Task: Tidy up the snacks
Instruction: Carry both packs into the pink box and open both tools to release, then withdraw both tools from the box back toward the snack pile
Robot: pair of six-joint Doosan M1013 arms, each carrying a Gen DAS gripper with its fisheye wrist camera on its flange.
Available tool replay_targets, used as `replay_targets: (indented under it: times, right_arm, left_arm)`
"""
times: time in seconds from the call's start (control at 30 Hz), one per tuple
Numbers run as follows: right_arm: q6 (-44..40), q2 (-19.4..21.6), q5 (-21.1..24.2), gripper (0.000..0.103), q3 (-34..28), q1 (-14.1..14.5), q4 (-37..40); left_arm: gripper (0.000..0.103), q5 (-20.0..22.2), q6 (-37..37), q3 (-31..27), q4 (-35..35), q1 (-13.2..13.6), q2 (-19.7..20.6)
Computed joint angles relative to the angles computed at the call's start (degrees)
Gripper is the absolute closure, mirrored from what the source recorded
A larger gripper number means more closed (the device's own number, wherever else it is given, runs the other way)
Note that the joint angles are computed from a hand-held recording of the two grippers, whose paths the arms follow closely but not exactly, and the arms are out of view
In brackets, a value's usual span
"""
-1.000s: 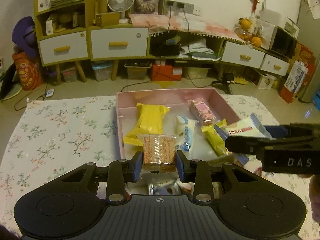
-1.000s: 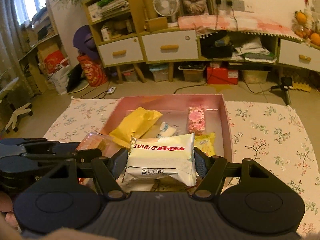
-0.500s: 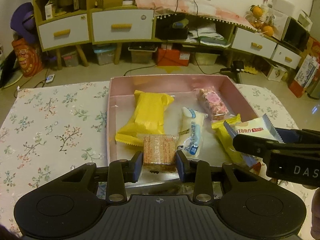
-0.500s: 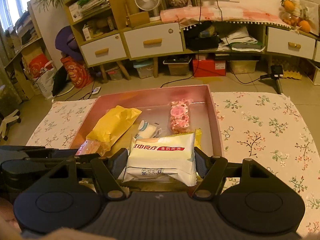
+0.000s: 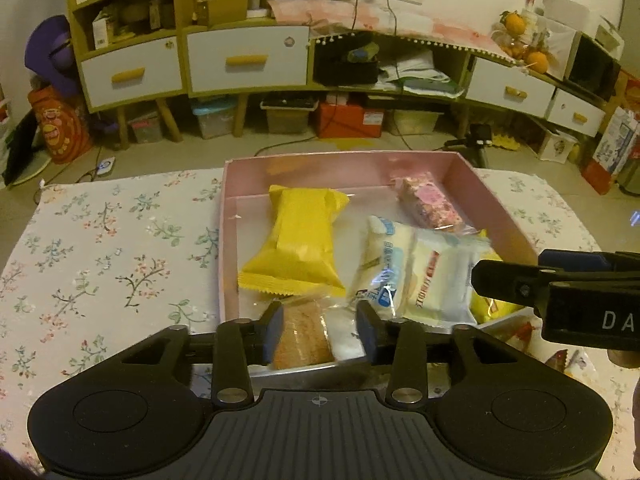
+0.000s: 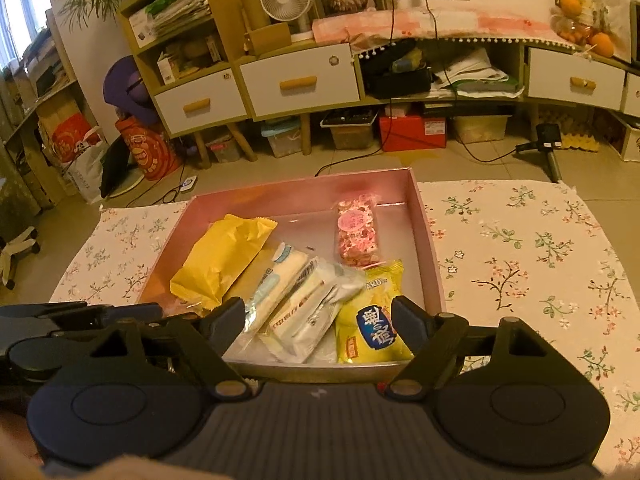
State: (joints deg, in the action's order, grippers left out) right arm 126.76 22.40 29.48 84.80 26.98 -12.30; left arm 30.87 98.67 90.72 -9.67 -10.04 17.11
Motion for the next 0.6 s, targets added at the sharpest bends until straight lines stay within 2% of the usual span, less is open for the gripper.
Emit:
replay_targets:
  times: [0.03, 0.6]
  right_arm:
    - [0.24, -0.15, 0.06, 0.022, 0.08, 0.03, -0.29]
    - [3.32, -3.12, 0.09, 0.014, 2.49, 1.30, -4.80]
  left_arm:
    - [0.053, -0.24, 0.39, 0.23, -0.26, 0.01, -0.23]
    - [0.037, 0.03, 6.74, 5.00, -4.73, 0.33, -5.34]
